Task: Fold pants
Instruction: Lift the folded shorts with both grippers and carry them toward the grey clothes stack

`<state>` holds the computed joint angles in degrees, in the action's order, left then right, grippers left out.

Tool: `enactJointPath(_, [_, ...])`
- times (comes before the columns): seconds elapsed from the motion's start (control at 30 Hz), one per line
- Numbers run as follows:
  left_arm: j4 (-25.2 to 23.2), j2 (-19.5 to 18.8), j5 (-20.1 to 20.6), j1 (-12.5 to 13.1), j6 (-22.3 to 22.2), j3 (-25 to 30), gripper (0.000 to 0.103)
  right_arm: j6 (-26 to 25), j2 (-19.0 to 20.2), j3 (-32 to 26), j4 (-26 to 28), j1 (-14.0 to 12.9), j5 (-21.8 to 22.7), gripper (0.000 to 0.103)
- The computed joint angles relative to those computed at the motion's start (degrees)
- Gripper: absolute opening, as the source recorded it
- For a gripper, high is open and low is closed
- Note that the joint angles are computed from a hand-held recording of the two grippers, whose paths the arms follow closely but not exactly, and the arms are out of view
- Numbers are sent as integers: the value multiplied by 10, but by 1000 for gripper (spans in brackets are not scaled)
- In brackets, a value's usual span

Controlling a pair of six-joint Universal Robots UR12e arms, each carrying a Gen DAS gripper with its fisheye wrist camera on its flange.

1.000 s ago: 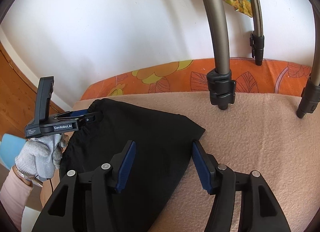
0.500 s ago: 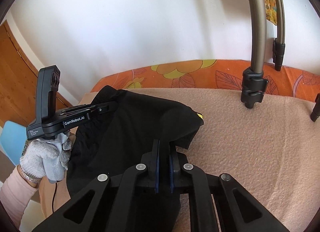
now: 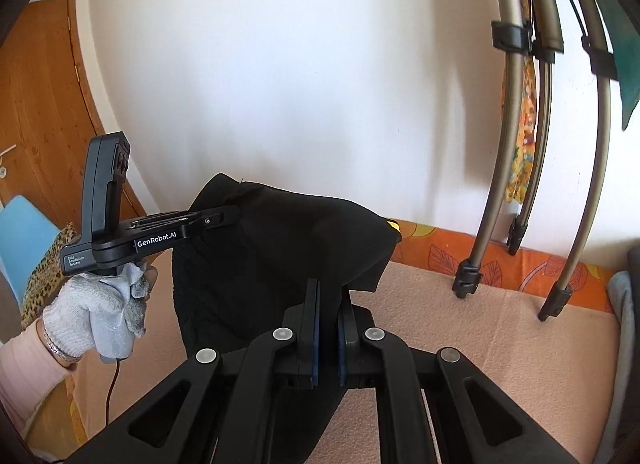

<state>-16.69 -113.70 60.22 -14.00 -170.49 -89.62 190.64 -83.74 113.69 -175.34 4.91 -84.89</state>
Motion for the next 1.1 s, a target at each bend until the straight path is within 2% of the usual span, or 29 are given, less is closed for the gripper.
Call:
enactJointPath(0.27, [44, 46, -43, -15, -8, -28, 8, -31, -81, 29, 14, -8, -47, 4])
enactJointPath(0.47, [91, 62, -66, -50, -25, -43, 8, -37, -153, 68, 31, -35, -77, 4])
enactJointPath(0.6, [86, 61, -88, -76, -36, -32, 8, -37, -204, 99, 49, -68, -85, 4])
enactJointPath(0.8, [87, 49, -97, -127, -35, -14, 8, -56, -287, 139, 88, -132, -87, 4])
enactJointPath(0.93, [89, 29, -104, -161, -51, 8, 8, -75, -348, 158, 132, -194, -70, 4])
enactJointPath(1.1, [87, -1, -102, -199, -62, 39, 8, -120, -399, 179, 169, -298, -15, 4])
